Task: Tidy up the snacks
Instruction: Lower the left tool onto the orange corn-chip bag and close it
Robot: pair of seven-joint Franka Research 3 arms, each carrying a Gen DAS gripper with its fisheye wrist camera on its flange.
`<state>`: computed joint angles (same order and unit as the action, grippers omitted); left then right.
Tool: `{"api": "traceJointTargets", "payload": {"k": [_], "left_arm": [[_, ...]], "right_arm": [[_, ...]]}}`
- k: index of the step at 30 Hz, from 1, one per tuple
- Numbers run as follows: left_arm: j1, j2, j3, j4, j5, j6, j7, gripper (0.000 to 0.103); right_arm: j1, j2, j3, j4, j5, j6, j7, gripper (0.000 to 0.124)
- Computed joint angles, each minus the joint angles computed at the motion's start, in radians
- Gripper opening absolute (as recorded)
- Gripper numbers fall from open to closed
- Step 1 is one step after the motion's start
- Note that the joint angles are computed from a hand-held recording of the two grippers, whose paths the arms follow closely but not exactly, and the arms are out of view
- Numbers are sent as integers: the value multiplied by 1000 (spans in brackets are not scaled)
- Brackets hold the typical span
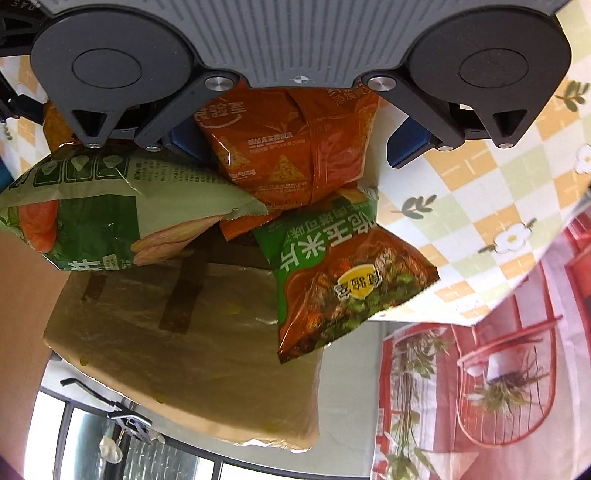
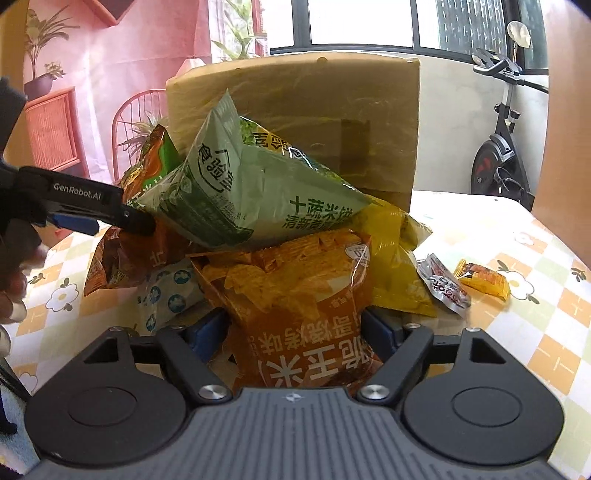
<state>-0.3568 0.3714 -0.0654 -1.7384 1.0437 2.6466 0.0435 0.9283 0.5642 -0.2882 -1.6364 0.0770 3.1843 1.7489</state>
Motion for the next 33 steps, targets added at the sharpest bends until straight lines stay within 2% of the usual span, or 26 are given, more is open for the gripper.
{"api": "traceJointTargets", "payload": {"k": [3, 6, 9, 12, 14, 22, 29, 33], "left_arm": [[1, 12, 12, -2, 32, 33, -25, 103], [14, 47, -1, 31, -28, 12, 48, 103], [20, 55, 20, 16, -33, 94, 12, 102], [4, 49, 51, -6, 3, 145, -48, 95], [-5, 43, 55, -9, 21, 128, -48, 90], [-14, -18, 44, -55, 113, 75, -129, 89], [-6, -49, 0, -78, 201, 11, -218, 89], [3, -23, -17, -44, 162, -10, -180, 89]], "right_arm": [[13, 7, -16, 5, 0, -2, 7, 82], [20, 13, -24, 12, -2, -7, 14, 82], [24, 14, -30, 11, -8, -6, 18, 82], [21, 15, -27, 12, -8, -7, 21, 82], [28, 19, -35, 17, -11, -12, 27, 83], [48, 34, -65, 38, -35, -30, 72, 85], [109, 59, -143, 48, -73, -38, 138, 93], [81, 66, -116, 57, -75, -28, 141, 94]]}}
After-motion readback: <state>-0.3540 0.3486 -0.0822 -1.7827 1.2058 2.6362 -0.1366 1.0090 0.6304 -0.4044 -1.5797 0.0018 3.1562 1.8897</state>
